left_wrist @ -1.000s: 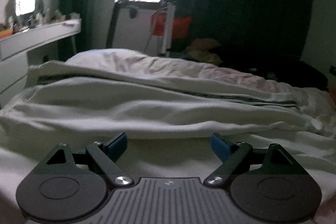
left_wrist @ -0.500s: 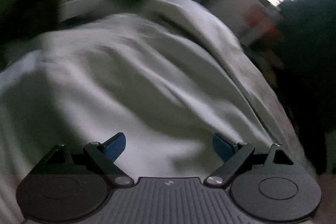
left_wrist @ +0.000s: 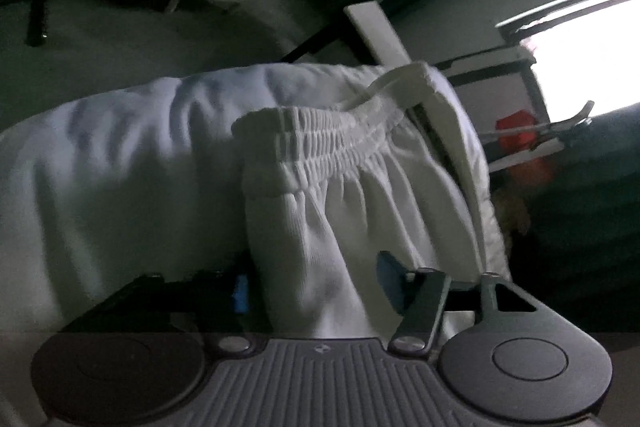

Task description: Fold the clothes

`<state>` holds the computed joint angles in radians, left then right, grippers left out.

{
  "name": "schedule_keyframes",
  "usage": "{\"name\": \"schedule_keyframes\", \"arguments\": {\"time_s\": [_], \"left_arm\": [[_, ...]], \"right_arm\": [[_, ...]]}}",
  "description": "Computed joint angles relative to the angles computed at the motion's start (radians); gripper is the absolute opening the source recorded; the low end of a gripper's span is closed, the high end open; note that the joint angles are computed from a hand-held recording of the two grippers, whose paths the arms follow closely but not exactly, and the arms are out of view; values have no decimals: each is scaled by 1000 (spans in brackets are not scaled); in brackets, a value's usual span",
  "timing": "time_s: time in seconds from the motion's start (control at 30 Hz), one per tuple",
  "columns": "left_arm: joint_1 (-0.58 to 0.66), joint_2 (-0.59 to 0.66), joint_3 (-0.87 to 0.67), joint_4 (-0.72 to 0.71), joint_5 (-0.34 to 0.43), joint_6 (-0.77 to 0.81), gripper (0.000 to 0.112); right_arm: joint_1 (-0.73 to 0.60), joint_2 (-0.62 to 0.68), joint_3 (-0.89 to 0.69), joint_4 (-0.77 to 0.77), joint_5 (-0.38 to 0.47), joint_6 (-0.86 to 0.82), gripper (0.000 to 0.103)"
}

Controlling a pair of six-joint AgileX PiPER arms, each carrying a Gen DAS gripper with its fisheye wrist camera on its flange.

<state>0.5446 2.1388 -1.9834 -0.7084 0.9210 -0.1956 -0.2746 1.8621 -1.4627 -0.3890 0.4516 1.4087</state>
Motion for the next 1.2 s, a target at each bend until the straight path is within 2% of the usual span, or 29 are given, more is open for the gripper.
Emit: {"name": "schedule_keyframes", "arguments": {"time_s": [0.1, 0.17, 0.27, 0.33, 0.37, 0.47, 0.57, 0.6, 0.67, 0.73, 0.83, 0.9, 1.0, 1.2], "left_arm": [[0, -64, 129, -104, -116, 167, 30], [-14, -106, 198, -137, -187, 267, 29], [-28, -91, 178, -92, -171, 235, 32], [-27, -47, 131, -78, -140, 170, 34], [-27, -23, 106, -75, -132, 141, 34], [-25, 33, 45, -73, -112, 90, 34], [-30, 54, 16, -65, -111, 110, 33], [-31, 58, 12, -64, -114, 115, 30], [-34, 69, -2, -50, -114, 91, 25], [-36, 80, -31, -29, -101, 55, 19], [-41, 96, -72, 4, -85, 25, 16], [-49, 100, -88, 32, -85, 6, 15], [-58, 100, -103, 56, -90, -12, 13], [-60, 40, -59, 59, -119, 4, 11]], "right_arm": [[-27, -34, 83, -31, -48, 128, 79], [-53, -52, 138, -16, -103, 171, 79], [-78, -49, 164, 84, -156, 115, 78], [-88, -30, 160, 199, -194, 1, 78], [-91, -15, 146, 256, -201, -60, 72], [-111, 50, 79, 471, -178, -264, 66], [-119, 132, -13, 512, -129, -267, 63], [-124, 160, -47, 527, -116, -266, 54], [-118, 193, -95, 482, -95, -215, 46], [-98, 204, -128, 371, -87, -148, 44], [-76, 209, -158, 238, -94, -102, 34], [-68, 211, -173, 211, -72, -128, 14], [-62, 210, -184, 174, -46, -150, 7], [-74, 124, -52, 37, -163, 32, 6]]}}
